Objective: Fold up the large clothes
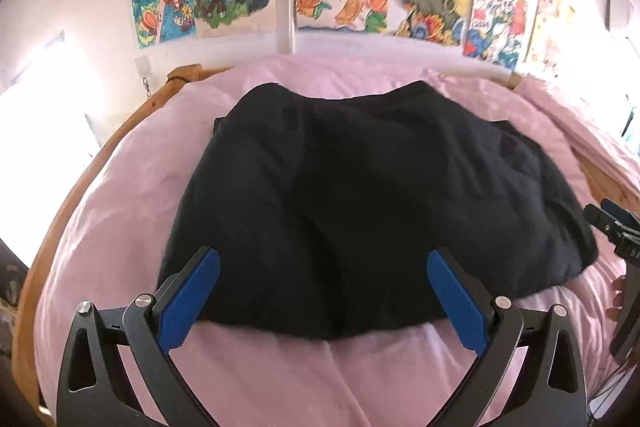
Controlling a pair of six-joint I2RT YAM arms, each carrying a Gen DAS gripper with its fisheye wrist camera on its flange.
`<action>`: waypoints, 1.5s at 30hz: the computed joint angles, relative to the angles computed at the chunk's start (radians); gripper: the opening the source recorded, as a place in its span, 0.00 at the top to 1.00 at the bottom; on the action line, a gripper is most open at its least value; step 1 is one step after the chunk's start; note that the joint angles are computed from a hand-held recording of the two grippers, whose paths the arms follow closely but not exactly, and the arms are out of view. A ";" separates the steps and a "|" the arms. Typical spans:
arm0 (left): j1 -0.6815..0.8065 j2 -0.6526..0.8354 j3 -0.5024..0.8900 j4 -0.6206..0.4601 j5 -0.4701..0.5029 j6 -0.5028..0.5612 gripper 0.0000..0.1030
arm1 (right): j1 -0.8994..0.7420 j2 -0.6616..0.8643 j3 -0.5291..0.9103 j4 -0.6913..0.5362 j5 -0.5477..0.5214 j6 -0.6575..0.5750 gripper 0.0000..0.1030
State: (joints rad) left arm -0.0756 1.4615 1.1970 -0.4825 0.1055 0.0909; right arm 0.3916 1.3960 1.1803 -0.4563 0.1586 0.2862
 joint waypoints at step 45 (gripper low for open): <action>-0.249 -0.896 -0.519 -0.148 -0.273 -0.152 0.01 | 0.901 -0.229 -0.087 -0.436 0.767 0.704 0.00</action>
